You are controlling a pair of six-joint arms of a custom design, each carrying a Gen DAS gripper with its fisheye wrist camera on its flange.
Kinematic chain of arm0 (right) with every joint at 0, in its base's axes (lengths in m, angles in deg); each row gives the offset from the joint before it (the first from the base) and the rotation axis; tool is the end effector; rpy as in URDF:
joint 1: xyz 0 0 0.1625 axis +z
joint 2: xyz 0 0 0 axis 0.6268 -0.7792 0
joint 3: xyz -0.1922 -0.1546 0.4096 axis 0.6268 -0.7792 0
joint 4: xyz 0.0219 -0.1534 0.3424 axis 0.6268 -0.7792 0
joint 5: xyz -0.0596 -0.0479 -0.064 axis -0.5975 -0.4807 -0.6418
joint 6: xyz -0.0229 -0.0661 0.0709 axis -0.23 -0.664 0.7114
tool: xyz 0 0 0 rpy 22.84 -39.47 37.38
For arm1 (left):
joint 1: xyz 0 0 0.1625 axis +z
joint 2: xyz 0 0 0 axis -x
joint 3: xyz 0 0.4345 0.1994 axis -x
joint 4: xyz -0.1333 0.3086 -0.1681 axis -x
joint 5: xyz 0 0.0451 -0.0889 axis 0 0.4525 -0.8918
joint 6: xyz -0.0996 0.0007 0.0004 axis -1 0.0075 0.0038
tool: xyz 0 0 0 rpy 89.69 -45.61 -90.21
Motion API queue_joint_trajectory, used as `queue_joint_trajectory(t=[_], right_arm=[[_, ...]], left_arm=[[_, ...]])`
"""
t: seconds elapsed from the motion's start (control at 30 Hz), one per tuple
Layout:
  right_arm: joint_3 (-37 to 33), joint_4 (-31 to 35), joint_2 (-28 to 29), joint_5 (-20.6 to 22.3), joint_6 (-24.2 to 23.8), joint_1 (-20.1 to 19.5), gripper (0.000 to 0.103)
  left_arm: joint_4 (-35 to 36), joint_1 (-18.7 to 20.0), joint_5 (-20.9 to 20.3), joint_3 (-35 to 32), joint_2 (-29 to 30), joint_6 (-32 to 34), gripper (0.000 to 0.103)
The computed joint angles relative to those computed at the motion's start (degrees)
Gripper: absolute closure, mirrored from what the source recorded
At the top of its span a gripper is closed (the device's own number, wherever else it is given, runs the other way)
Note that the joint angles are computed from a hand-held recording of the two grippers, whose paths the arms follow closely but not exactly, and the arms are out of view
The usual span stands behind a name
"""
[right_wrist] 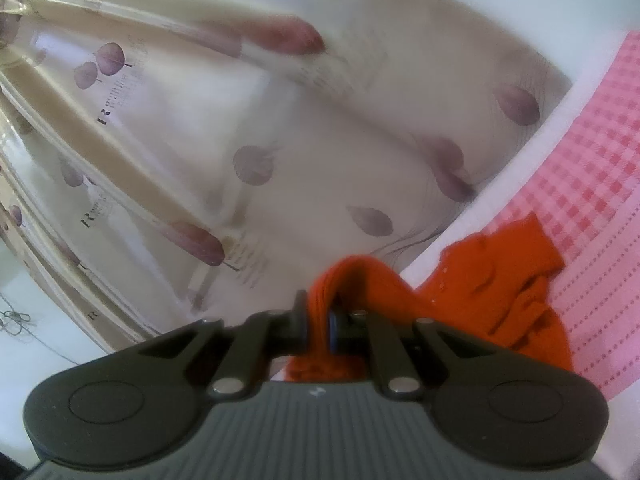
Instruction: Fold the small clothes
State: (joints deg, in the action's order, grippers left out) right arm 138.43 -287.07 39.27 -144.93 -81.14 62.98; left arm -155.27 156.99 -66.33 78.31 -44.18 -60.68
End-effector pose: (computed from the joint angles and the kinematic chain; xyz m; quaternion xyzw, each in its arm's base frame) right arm 0.2570 -0.4681 0.0374 -0.0946 0.8136 -0.5419 0.1884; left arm -0.0211 -0.4948 0.3324 0.1592 0.8462 -0.4900 0.1359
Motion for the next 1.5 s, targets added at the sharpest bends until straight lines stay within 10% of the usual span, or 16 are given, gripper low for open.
queue_joint_trajectory(t=[1.5], right_arm=[[-18.43,23.08,1.58,-6.56,-3.19,-3.62,0.093]], left_arm=[[5.63,7.32,3.95,-16.86,13.20,-0.75,0.095]])
